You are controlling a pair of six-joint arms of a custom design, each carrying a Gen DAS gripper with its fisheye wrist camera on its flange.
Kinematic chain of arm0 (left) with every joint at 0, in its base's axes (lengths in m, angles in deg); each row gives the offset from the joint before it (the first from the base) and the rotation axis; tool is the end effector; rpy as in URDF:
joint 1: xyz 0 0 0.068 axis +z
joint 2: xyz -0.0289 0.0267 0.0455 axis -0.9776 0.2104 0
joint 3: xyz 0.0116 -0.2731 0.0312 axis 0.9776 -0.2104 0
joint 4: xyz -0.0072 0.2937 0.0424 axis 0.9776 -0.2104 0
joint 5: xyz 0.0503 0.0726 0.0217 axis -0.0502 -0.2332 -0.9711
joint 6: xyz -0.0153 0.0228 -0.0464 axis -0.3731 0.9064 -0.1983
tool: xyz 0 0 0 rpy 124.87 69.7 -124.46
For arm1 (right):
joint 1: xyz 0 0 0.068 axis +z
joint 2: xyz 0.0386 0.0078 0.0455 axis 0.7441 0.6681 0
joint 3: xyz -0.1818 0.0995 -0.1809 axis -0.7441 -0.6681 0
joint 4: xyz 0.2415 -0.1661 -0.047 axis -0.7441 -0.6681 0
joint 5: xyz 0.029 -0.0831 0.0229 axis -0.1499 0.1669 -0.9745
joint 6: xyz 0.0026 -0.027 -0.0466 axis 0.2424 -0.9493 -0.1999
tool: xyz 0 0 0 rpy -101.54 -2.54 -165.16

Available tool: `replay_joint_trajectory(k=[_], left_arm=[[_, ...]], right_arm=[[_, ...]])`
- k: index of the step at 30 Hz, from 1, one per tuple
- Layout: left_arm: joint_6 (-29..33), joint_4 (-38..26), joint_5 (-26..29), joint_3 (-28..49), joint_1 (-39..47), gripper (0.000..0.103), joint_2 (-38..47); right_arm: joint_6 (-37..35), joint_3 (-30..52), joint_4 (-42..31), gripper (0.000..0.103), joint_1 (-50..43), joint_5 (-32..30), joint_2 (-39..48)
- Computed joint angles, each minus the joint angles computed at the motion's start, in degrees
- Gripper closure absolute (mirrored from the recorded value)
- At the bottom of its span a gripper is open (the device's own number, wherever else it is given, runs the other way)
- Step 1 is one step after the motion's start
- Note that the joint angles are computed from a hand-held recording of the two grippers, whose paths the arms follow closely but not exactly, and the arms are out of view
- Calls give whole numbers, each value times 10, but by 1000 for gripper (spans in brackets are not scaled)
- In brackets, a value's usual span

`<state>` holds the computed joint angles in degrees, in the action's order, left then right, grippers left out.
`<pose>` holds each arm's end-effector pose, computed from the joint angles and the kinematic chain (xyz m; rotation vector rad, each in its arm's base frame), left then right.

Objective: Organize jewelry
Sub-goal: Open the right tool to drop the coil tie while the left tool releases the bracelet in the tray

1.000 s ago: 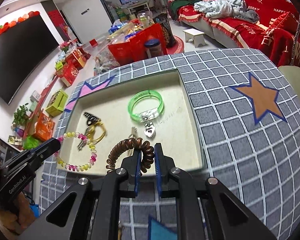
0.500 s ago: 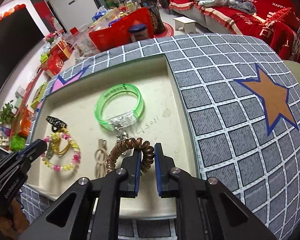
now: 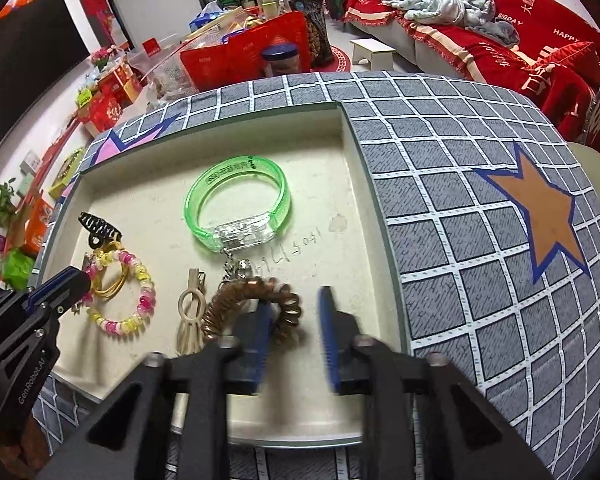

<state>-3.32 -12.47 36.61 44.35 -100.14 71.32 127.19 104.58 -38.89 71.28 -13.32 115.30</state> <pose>0.2808 -0.1170 0.1946 0.6286 2.4276 -0.1817 0.2434 0.0951 0.1720 0.4697 2.5701 0.0706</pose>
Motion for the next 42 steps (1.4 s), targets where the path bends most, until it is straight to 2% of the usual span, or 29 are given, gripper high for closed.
replay_joint_trajectory(k=[1,2,4,8,22,35,36,37,38,40,42], left_arm=[[0,1,0,-2,0,76,-2],[0,2,-1,-3,0,76,-4],[-2,2,-4,-6,-1,76,-9],[-3,2,-3,-14,0,76,-24],[-25,-3,14,-22,22,76,-80],[-24,-30,23,-50,40,75,-151],[-25,-34,25,-52,42,71,-156],[-25,-38,28,-52,44,54,-159],[-27,-42,25,-53,44,0,-161],[-37,-17,-4,-75,40,0,-187],[-25,-17,-3,-79,38,0,-192]], right_arm=[[2,0,0,48,1,2,-1],[4,-1,0,45,4,4,-4],[6,-3,-2,44,6,6,-11],[13,0,-10,30,15,12,-25],[82,-16,-58,28,95,70,-156],[139,-26,-117,28,166,108,-199],[143,-26,-121,28,172,112,-201],[147,-26,-124,28,177,115,-204],[151,-27,-128,27,182,117,-206],[161,-26,-135,25,193,125,-207],[169,-27,-141,25,201,129,-210]])
